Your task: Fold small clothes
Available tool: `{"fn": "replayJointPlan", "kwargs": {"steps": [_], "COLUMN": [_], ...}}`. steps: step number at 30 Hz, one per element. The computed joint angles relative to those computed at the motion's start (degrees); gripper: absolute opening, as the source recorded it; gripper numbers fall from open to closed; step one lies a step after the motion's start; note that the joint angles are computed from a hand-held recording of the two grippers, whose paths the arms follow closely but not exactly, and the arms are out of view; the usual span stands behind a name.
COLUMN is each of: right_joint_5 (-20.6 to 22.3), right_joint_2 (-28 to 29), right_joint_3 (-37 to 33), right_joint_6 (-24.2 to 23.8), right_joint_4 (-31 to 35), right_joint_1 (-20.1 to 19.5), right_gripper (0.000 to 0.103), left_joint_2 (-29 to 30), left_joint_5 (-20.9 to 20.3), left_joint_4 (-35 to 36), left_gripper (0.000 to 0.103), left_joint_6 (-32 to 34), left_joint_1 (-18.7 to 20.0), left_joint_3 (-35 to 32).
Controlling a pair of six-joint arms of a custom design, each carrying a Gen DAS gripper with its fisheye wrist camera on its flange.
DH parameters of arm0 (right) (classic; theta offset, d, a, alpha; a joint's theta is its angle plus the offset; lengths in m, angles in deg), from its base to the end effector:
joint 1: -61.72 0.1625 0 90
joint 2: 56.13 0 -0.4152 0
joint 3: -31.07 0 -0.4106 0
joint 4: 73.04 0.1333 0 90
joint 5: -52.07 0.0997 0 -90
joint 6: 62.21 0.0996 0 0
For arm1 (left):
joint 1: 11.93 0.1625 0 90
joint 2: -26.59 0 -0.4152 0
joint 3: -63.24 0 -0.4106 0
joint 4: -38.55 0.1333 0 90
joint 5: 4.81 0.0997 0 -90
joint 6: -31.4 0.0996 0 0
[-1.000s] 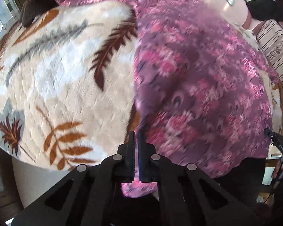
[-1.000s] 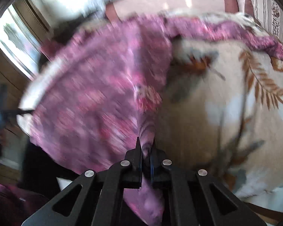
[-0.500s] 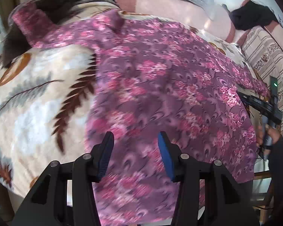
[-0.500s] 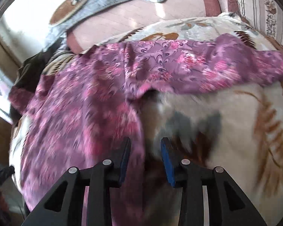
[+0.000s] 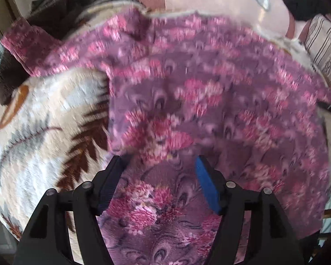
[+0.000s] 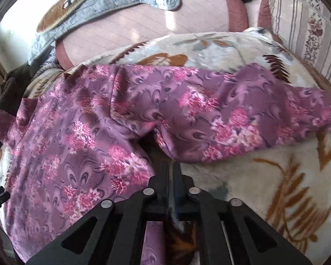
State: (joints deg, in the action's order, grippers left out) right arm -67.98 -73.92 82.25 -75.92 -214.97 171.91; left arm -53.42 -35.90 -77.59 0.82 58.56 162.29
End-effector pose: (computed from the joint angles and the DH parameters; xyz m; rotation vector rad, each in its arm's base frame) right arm 0.3752 -0.7785 0.0134 0.6490 -2.5200 0.4631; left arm 0.0172 -0.6060 0.3987 -0.2858 2.1590 -0.6427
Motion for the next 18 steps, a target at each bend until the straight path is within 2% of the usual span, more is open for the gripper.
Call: {"fn": "replayJointPlan", "kwargs": {"steps": [1, 3, 4, 5, 7, 8, 9, 12, 13, 14, 15, 16, 18], "right_joint_5": [3.21, 13.79, 16.37, 16.56, 11.88, 10.46, 11.45, 16.45, 16.94, 16.19, 14.72, 13.32, 12.13], "right_joint_2": [-2.13, -5.73, -6.56, -6.14, -4.18, -3.95, -4.75, -7.93, -9.19, -10.39, -11.52, -12.65, -14.17], "right_joint_3": [3.15, 9.40, 11.44, 11.34, 10.84, 11.17, 12.32, 13.77, 14.23, 14.73, 14.97, 14.93, 13.94], "right_joint_6": [1.98, 2.95, 2.34, 1.38, -0.54, -1.57, -2.32, 4.31, 6.72, 9.30, 12.48, 16.04, 22.54], "right_joint_4": [-1.77, -6.19, -6.39, -4.88, 0.77, 1.18, -0.81, -5.70, -9.23, -12.48, -15.62, -18.00, -20.19], "right_joint_1": [0.02, -0.96, -1.12, -0.98, -0.49, -0.23, -0.23, -2.36, -3.44, -4.32, -5.49, -6.86, -9.43], "right_gripper": [0.008, 0.009, 0.010, 0.011, 0.011, 0.009, 0.008, 0.013, 0.025, 0.045, 0.052, 0.057, 0.057], "left_joint_2": [0.05, 0.07, 0.12, 0.34, 0.71, 0.63, 0.32, -0.08, -0.08, -0.07, -0.09, 0.00, -0.02], "left_joint_5": [-0.67, 0.12, 0.98, 1.64, 2.40, 2.21, 1.72, 0.97, 1.22, 1.69, 2.02, 2.26, 2.44], "left_joint_4": [-0.55, -4.10, -6.27, -6.85, -6.21, -5.82, -5.69, -7.31, -7.84, -8.62, -9.14, -9.90, -11.43], "left_gripper": [0.068, 0.075, 0.077, 0.077, 0.079, 0.079, 0.079, 0.081, 0.082, 0.082, 0.083, 0.084, 0.085], "left_joint_6": [0.27, 1.73, 2.67, 2.72, 1.96, 1.55, 0.95, 1.96, 2.42, 2.82, 2.94, 3.23, 3.78], "left_joint_1": [0.39, 0.48, 0.31, 0.21, 0.05, 0.06, -0.05, 0.09, 0.04, -0.10, -0.21, -0.23, -0.22], "left_joint_3": [0.51, 2.31, 3.18, 3.46, 3.26, 3.13, 3.26, 3.85, 4.12, 4.56, 4.89, 5.12, 5.61]}}
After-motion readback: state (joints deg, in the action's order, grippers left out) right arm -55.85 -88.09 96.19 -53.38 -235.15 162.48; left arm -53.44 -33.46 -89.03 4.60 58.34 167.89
